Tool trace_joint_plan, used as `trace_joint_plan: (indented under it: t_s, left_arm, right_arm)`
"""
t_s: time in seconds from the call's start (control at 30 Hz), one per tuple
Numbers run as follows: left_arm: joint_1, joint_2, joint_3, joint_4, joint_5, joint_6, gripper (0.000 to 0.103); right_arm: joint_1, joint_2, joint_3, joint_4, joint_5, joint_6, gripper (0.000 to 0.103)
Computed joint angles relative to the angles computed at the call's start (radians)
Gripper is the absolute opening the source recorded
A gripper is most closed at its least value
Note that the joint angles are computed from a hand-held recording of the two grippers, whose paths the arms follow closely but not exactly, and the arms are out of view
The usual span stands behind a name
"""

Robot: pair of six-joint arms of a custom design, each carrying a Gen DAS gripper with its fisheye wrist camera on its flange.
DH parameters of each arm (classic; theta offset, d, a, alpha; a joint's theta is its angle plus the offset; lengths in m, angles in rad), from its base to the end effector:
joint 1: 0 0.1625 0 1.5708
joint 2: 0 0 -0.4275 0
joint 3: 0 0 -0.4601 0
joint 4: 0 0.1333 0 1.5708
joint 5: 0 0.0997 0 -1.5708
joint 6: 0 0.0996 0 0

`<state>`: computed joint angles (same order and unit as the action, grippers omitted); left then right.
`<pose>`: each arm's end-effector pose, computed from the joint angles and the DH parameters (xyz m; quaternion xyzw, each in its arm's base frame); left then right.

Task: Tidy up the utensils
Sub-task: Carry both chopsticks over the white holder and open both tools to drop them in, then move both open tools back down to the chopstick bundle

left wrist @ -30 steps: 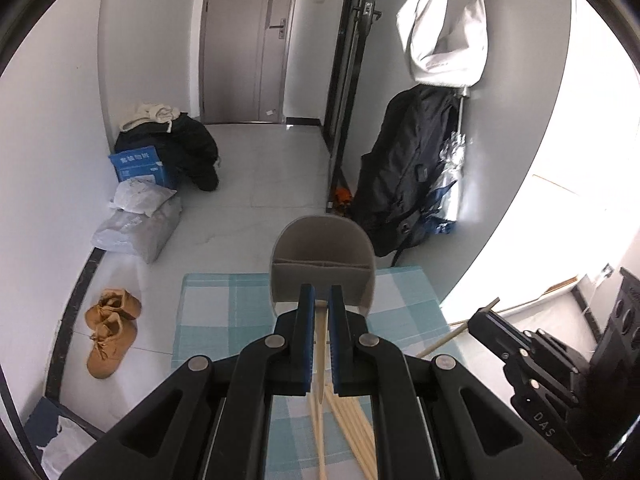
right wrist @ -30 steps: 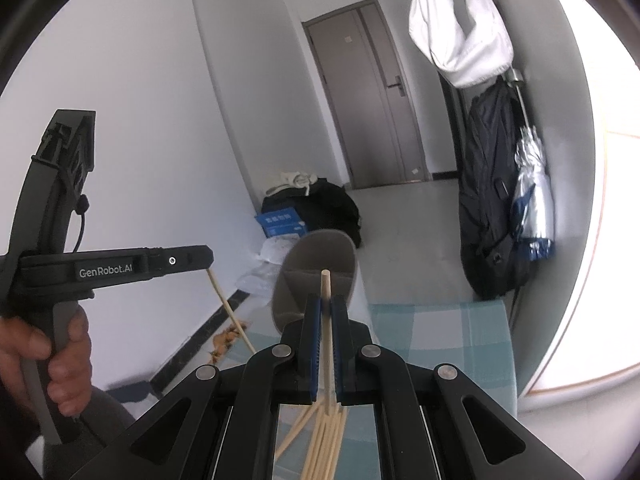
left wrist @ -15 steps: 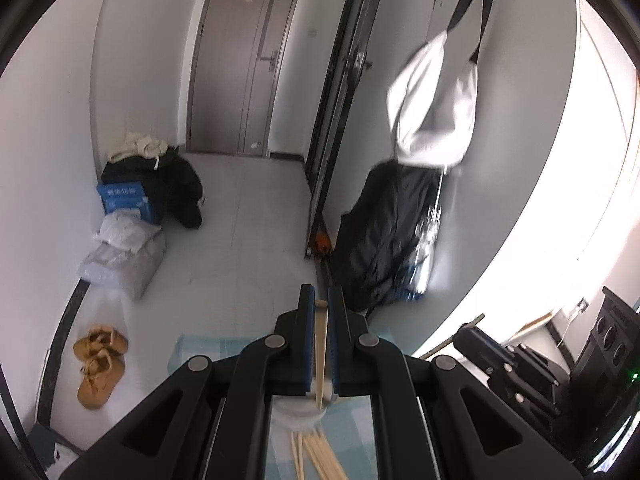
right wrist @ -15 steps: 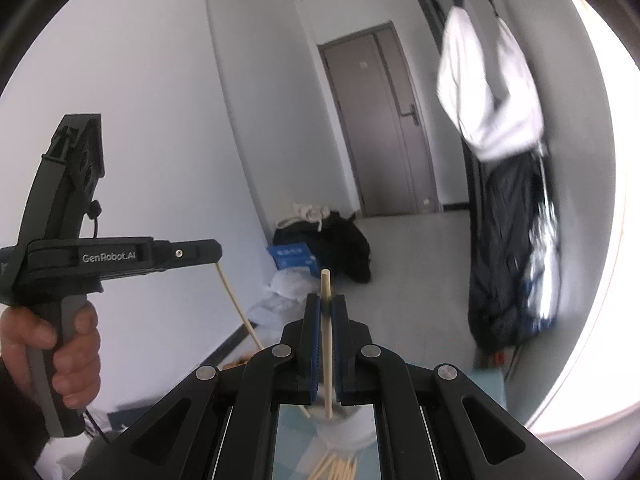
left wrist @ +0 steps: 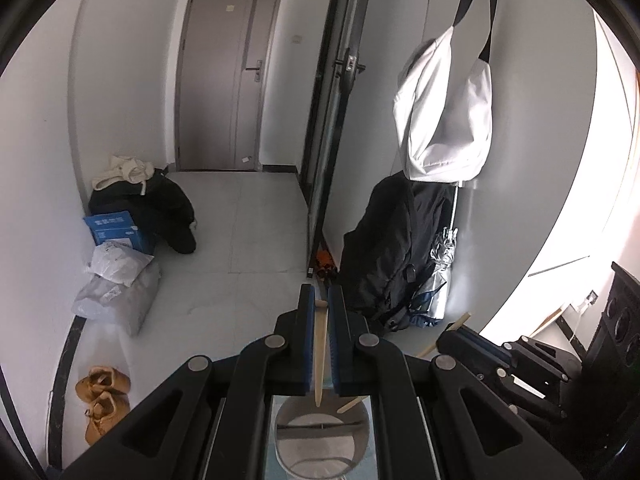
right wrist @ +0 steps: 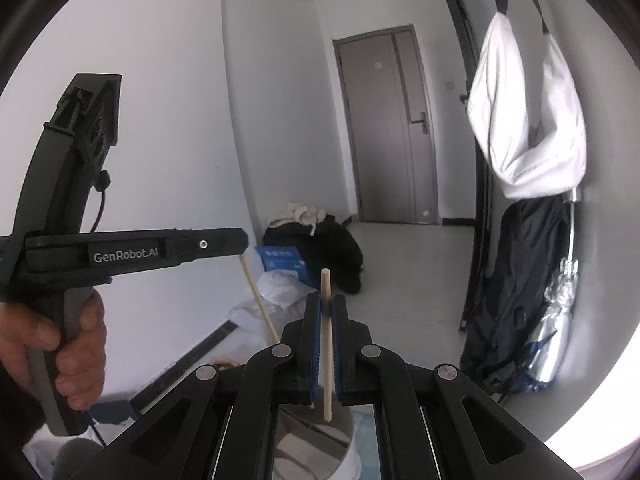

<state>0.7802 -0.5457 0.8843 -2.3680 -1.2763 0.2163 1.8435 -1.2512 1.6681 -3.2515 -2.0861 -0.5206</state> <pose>-0.5476 -0.7702 0.1902 0.4355 0.8599 -0.2561 0.0733 0.2610 -0.6204 0.4509 0.1626 -0.7778 0.5414 0.2746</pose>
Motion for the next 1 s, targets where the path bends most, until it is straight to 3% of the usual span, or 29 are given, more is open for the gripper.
trace_joint_plan:
  t_s: [0.37,0.6,0.7,0.73,0.77,1.0]
  left_arm:
    - [0.036,0.065,-0.088,0.133,-0.039,0.021,0.002]
    - [0.041,0.078,-0.102,0.192,-0.037,0.037,0.004]
    - [0.046,0.074,-0.104,0.206,-0.032,-0.019,0.030]
    - [0.048,0.062,-0.086,0.186,-0.034,-0.034,0.042]
    - [0.048,0.048,-0.062,0.158,-0.034,-0.034,0.048]
    - [0.023,-0.045,0.107,-0.009,0.075,-0.021,0.066]
  right_arm:
    - [-0.052,0.033,0.000,0.077,0.017,-0.046,0.005]
    - [-0.082,0.009,0.040,0.120,0.078,-0.009,0.008]
    - [-0.086,-0.015,0.067,0.119,0.110,0.016,0.010]
    - [-0.088,-0.025,0.077,0.115,0.118,0.022,0.014]
    - [-0.086,-0.036,0.092,0.102,0.119,0.029,0.019]
    - [-0.066,-0.091,0.173,0.002,0.082,0.083,0.043]
